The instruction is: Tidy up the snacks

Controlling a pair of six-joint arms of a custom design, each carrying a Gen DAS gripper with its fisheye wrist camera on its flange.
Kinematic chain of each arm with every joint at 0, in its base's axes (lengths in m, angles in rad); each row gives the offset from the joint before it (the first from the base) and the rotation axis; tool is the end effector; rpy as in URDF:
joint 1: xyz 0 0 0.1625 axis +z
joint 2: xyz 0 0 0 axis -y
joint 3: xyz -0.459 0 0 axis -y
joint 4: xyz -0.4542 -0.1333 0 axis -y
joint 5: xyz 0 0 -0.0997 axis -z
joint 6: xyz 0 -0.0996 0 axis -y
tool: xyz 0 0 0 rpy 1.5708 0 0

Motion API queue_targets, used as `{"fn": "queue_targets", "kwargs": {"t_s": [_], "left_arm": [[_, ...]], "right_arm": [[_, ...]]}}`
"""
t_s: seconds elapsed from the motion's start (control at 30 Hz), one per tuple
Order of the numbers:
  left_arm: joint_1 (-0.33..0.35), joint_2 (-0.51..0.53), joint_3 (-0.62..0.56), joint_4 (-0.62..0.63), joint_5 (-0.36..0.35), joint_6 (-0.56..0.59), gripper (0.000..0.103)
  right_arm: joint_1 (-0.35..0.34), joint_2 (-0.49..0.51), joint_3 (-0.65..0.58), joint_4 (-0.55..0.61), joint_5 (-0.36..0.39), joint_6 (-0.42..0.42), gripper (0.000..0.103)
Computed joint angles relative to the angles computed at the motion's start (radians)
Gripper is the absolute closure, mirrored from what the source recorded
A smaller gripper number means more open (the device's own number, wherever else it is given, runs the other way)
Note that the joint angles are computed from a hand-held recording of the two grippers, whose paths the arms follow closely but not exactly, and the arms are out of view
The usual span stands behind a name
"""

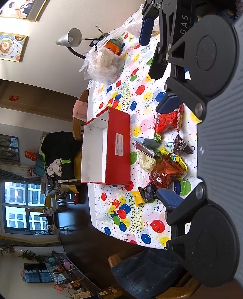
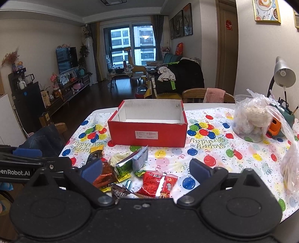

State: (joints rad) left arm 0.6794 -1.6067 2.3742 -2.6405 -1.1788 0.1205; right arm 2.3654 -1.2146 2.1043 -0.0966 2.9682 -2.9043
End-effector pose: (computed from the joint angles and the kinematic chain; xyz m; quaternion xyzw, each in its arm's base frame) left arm -0.2292 -0.4053 0.2476 0.4443 0.8624 -0.2092 0.1229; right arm 0.3009 -0.2460 0.1576 -0.0396 -0.7483 0.5461 0.3745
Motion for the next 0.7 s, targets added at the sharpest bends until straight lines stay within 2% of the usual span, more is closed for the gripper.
{"fn": "queue_targets", "kwargs": {"t_s": [0.47,0.6,0.7], "left_arm": [[0.005,-0.002,0.002,0.01,-0.003,-0.005,0.015],[0.019,0.022,-0.012,0.013,0.001,-0.017,0.015],[0.033,0.052,-0.029,0.021,0.019,-0.044,0.015]], "right_arm": [[-0.003,-0.003,0.005,0.009,-0.007,0.005,0.003],[-0.025,-0.017,0.014,0.003,-0.02,-0.014,0.003],[-0.058,-0.032,0.025,0.017,-0.046,0.005,0.003]]}}
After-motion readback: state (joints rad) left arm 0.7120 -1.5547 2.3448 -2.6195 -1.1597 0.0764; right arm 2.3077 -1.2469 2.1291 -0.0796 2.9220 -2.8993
